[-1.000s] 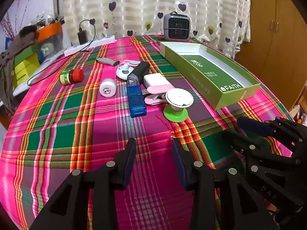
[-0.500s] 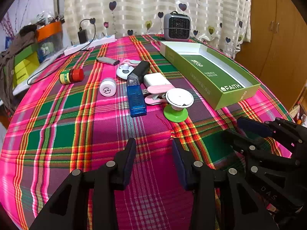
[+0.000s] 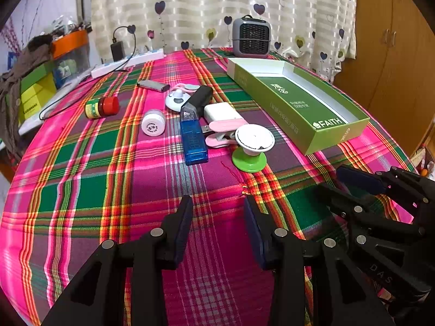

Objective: Organize rigid objects

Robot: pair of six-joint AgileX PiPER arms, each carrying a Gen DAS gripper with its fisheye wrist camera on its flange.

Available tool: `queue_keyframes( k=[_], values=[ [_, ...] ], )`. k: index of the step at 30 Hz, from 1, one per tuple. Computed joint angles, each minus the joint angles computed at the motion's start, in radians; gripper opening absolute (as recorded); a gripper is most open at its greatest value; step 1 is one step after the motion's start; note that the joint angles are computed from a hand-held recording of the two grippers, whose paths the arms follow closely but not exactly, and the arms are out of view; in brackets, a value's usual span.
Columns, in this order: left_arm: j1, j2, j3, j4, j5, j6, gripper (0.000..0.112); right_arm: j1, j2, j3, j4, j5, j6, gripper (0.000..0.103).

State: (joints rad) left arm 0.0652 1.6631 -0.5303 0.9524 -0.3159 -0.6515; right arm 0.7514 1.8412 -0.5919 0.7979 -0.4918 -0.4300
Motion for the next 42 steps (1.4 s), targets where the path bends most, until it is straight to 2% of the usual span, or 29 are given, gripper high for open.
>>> queue_keyframes(
  k=[7, 9, 19, 30, 42],
  values=[
    [0.001, 0.000, 0.000, 0.003, 0.000, -0.001, 0.038, -0.016, -0.002, 0.017, -0.047, -0.006, 0.036, 0.036],
    [0.001, 0.000, 0.000, 0.004, 0.001, -0.001, 0.038, 0.001, 0.004, -0.006, -0.004, 0.004, 0.004, 0.036],
    [0.001, -0.002, 0.000, 0.012, -0.001, -0.005, 0.038, -0.009, -0.005, 0.006, -0.021, 0.011, 0.013, 0.036],
    [0.024, -0.003, -0.003, 0.123, -0.018, -0.081, 0.038, -0.012, -0.005, 0.002, -0.033, 0.025, 0.020, 0.036],
    [0.022, -0.009, -0.001, 0.136, -0.015, -0.092, 0.038, -0.011, -0.004, -0.004, -0.057, 0.039, 0.029, 0.036]
  ],
)
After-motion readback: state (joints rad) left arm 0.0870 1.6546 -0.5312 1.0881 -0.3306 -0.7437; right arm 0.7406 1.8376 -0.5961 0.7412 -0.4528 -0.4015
